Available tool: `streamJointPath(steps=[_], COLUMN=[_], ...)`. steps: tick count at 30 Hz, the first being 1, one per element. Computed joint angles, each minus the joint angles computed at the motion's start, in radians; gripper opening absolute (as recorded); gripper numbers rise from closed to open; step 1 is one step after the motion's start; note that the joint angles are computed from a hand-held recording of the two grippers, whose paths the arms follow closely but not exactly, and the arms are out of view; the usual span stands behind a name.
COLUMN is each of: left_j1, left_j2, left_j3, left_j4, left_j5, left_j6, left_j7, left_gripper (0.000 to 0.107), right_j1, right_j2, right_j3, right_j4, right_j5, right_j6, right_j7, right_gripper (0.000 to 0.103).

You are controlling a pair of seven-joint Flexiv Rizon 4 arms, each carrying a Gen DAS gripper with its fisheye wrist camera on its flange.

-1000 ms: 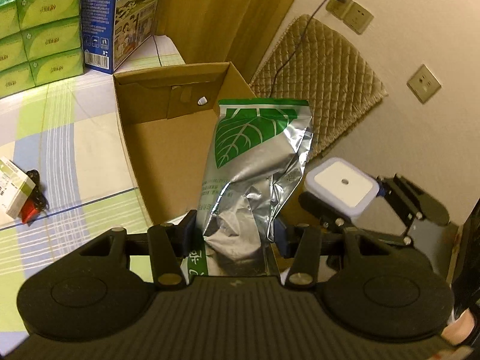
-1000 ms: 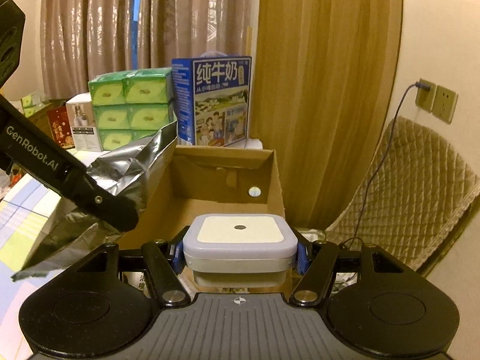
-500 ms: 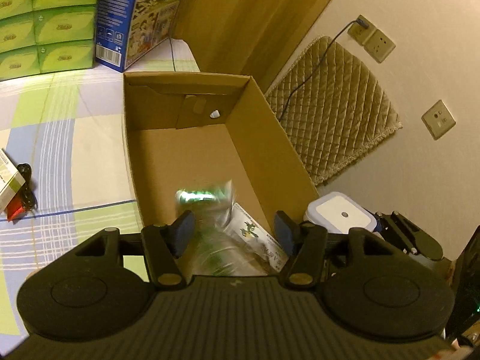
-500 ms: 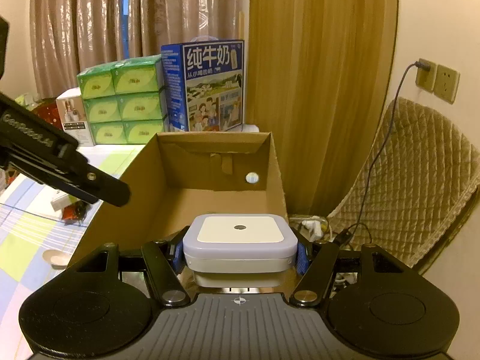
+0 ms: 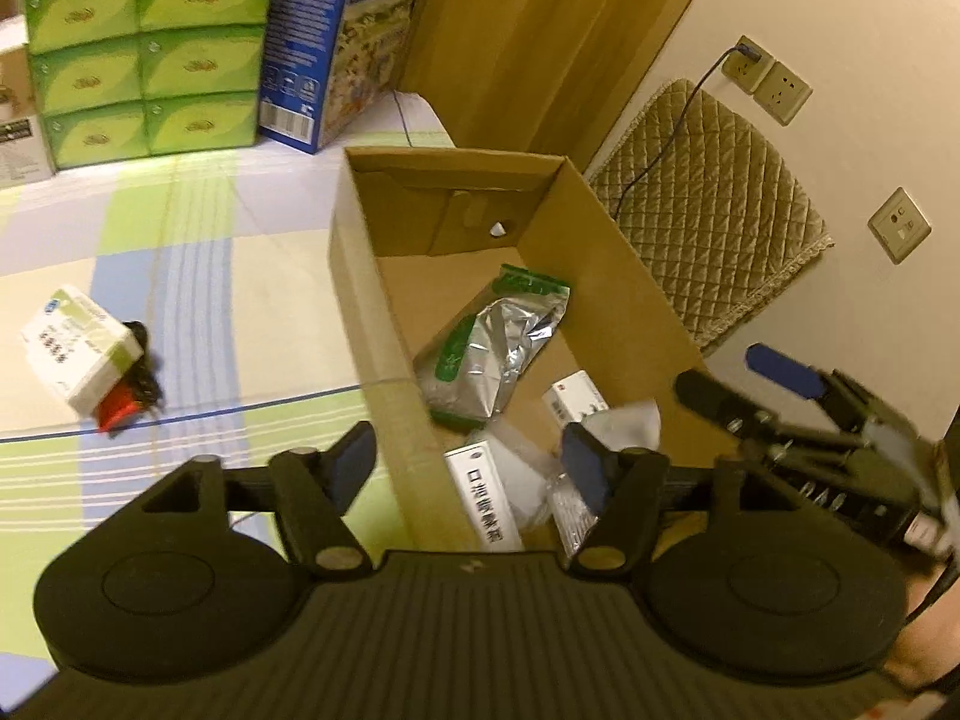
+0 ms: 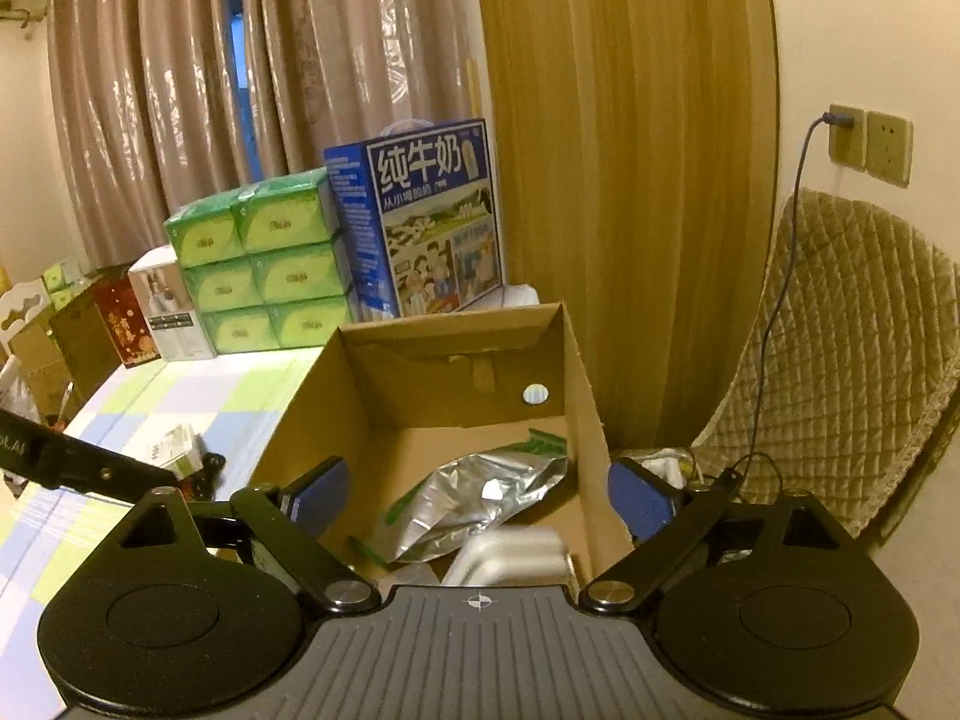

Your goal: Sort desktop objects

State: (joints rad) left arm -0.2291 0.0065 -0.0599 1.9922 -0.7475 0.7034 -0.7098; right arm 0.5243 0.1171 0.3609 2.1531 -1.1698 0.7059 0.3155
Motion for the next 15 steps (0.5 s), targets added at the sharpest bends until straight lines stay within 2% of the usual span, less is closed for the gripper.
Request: streamJointPath(steps=[4,8,12,15], left_j1=[0.009,0.022,0.031,0.047], left_j2=[0.027,0.059,0.099,0.124], left_j3=[0.020,0.042,0.066,0.089], left_j4=[0.036,0.075,0.120,0.133], left_j5=[-0.020,-0.041,-0.065,-0.077], left_j6=[0.026,0.039,0.069,0.037], left_j7=[0.054,0.096,0.147,0.177], left_gripper=[0.082,0.094,0.101,0.101], right_j1=[0.015,0.037,0.066,0.088], right_j2=[0.010,0.005,-0.010,-0.025], right_j3=[0.020,0.037,0.046,0.046], right_j4=[-0.007,-0.023,-0.046,-0.064], right_j5=[0.011,0.010,0.000,-0.011], right_j6=[-0.038,-0.077,-0.099,-0.090], right_j7=[-0.005,-0.019,-0.032,-0.026], right_gripper=[0.100,0.101,0.101,0.101])
